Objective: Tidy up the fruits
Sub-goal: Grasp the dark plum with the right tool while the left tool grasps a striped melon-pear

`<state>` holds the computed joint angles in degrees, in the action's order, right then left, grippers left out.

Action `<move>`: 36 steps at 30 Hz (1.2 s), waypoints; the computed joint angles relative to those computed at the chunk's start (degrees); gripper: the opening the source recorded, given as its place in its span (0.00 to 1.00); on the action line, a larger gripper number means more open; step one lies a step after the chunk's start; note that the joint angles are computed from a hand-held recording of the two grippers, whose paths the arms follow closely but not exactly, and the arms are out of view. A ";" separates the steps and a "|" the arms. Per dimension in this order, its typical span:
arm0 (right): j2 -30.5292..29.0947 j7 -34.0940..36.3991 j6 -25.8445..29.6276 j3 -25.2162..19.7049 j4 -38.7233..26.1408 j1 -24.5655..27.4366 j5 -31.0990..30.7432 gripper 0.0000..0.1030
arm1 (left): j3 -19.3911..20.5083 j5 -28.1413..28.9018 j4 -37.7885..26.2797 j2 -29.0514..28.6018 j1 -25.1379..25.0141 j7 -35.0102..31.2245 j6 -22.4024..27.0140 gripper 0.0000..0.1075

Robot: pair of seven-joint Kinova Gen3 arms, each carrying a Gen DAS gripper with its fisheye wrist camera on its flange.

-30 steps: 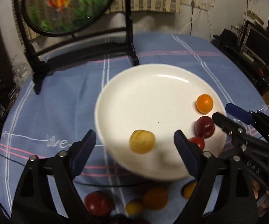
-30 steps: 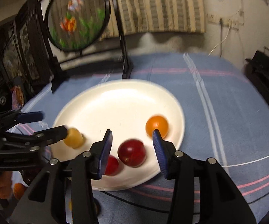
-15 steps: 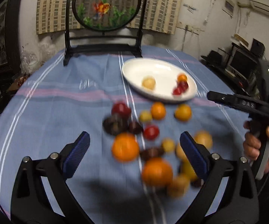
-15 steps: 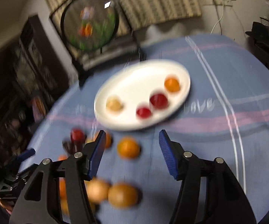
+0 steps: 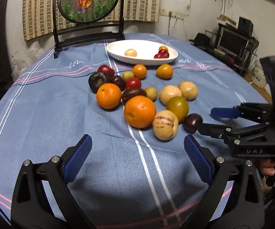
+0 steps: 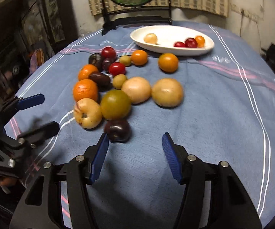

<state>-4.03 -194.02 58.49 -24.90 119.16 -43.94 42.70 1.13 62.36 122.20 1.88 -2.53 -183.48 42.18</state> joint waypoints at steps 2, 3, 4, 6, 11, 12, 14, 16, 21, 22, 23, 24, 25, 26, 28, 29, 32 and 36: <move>0.52 1.56 -0.76 0.53 -0.38 0.32 0.12 0.56 | -0.20 0.94 0.05 0.17 -0.24 -0.88 0.41 0.92; 1.19 1.84 -0.33 0.47 -0.86 0.21 0.57 0.55 | -0.15 0.81 0.14 0.09 -0.28 -0.29 0.16 0.92; 1.63 1.96 -0.23 0.62 -1.13 0.07 1.07 0.54 | -0.02 0.08 -0.13 0.34 0.01 1.23 -0.55 0.92; 2.79 1.95 0.83 0.74 -1.92 -0.61 1.48 0.51 | 0.18 -1.76 -1.08 0.87 0.17 4.04 -0.59 0.92; 5.39 3.82 4.13 2.43 -4.39 -2.33 1.39 0.46 | -0.08 -2.13 -2.26 2.11 -1.25 5.45 2.23 0.92; 5.73 4.08 4.58 2.76 -4.69 -2.66 1.39 0.46 | 0.03 -2.40 -2.42 2.20 -1.34 5.88 2.41 0.92; 6.20 5.21 4.83 3.43 -5.27 -3.05 0.79 0.42 | 0.18 -3.17 -2.89 2.56 -1.50 7.08 2.80 0.92; 6.54 6.44 4.64 3.98 -5.60 -3.28 0.35 0.36 | 0.27 -3.71 -3.44 3.03 -1.80 7.99 3.53 0.92; 7.49 7.33 5.94 4.48 -6.50 -4.49 0.62 0.32 | 0.54 -3.83 -3.80 3.45 -2.43 8.94 4.30 0.92; 7.30 7.15 5.76 4.64 -6.31 -4.60 0.71 0.32 | 0.61 -3.83 -3.79 3.45 -2.45 9.00 4.26 0.92; 7.14 6.63 5.49 4.69 -6.05 -4.73 0.89 0.32 | 0.65 -3.86 -3.82 3.48 -2.47 8.99 4.19 0.92; 6.67 5.76 4.98 4.30 -5.49 -4.41 1.26 0.32 | 0.73 -4.07 -3.83 3.45 -2.39 9.24 3.97 0.92; 5.78 3.96 4.38 4.53 -4.46 -4.95 2.07 0.32 | 0.78 -4.30 -3.83 3.37 -2.32 9.48 3.73 0.92; 5.20 2.15 4.18 4.12 -3.67 -5.11 2.95 0.31 | 0.81 -4.24 -3.69 3.21 -2.31 9.40 3.50 0.92; 4.02 -2.30 4.74 2.95 -2.12 -5.57 4.89 0.31 | 0.87 -3.44 -2.93 2.56 -2.21 8.28 2.71 0.92; 3.69 -4.31 6.23 2.20 -1.65 -5.82 5.41 0.31 | 1.00 -2.88 -2.16 1.77 -1.95 6.95 1.85 0.92; 2.93 -7.84 9.18 1.06 -0.78 -6.28 5.64 0.31 | 1.58 -3.91 -1.16 0.47 -0.07 7.01 -0.68 0.92; -0.59 -11.40 6.29 0.42 2.53 -4.67 5.17 0.31 | 2.44 -9.49 -3.17 1.05 2.45 13.59 -0.36 0.92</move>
<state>-4.63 -205.42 64.79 -24.48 121.69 -48.61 47.88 3.57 52.88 119.03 2.92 -0.08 -169.89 41.83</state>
